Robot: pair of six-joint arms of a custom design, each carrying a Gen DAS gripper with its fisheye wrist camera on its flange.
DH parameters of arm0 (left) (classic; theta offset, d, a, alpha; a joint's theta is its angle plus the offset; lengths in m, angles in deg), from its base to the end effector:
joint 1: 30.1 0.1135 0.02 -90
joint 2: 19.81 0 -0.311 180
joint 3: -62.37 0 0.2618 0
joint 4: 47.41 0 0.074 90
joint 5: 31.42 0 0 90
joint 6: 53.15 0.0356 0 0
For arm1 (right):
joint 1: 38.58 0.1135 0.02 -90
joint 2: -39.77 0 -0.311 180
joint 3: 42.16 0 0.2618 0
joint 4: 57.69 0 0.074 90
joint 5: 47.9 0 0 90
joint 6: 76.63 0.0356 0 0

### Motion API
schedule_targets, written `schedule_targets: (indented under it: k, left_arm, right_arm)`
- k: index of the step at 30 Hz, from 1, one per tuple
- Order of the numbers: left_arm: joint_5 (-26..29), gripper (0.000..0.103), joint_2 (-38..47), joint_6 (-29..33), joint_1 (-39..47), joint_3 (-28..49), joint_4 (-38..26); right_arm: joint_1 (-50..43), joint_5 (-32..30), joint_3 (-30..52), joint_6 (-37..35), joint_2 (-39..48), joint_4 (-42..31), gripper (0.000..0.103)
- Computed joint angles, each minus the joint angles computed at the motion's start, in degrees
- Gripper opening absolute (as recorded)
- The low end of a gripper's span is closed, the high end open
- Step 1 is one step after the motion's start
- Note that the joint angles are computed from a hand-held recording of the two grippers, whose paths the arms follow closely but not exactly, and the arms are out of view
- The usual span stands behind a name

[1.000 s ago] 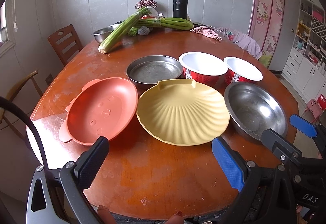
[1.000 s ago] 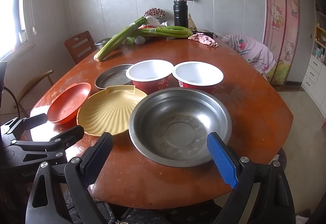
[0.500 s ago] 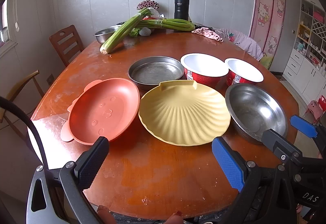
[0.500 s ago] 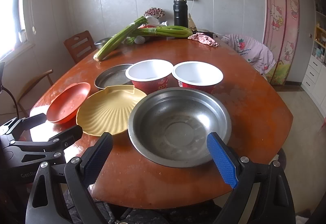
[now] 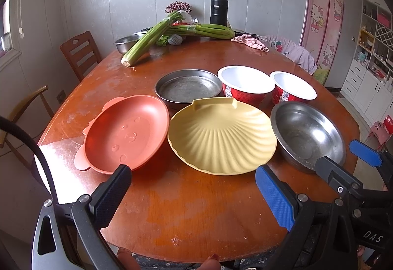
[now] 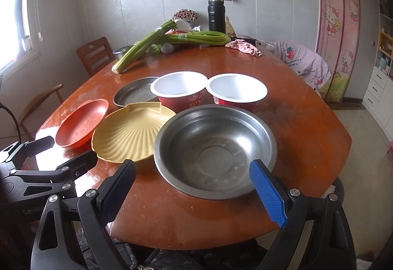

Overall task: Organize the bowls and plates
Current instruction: 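Move the left gripper to the rim of the orange bear-shaped plate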

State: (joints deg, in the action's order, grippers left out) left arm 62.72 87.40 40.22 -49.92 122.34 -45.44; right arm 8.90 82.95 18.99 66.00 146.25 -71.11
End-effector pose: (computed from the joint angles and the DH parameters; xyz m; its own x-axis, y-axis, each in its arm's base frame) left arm 0.3442 -0.1268 0.1406 -0.6445 0.2946 -0.7056 0.4246 0.9053 -0.0098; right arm 0.2501 0.2383 0.1393 -0.6115 0.2226 -0.7593 0.2600 0.9629 0.0729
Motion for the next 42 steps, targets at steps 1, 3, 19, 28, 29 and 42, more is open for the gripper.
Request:
schedule_targets:
  k: [1,3,19,28,29,42]
  left_arm:
    - [0.0,0.101,0.0,0.0,0.0,-0.1,0.0]
    - [0.0,0.101,-0.2,-0.1,0.1,-0.2,0.1]
    - [1.6,0.101,-0.2,-0.3,6.4,3.7,-2.7]
    - [4.2,0.101,2.6,-1.6,14.6,10.6,-9.0]
    - [4.6,0.101,3.1,-1.8,15.5,11.3,-9.6]
    - [10.5,0.101,10.9,-3.2,21.8,20.7,-20.2]
  right_arm:
    - [0.0,0.1,0.1,0.0,0.0,-0.2,0.094]
    - [0.1,0.1,0.1,-0.1,0.0,-0.3,0.094]
    - [-1.4,-1.6,7.6,-6.7,1.9,-2.4,0.094]
    - [-4.1,-8.8,20.4,-17.9,7.6,-2.7,0.094]
    - [-4.3,-9.5,22.0,-18.7,8.4,-3.3,0.094]
    - [-9.2,-22.1,46.8,-28.0,23.8,-15.1,0.094]
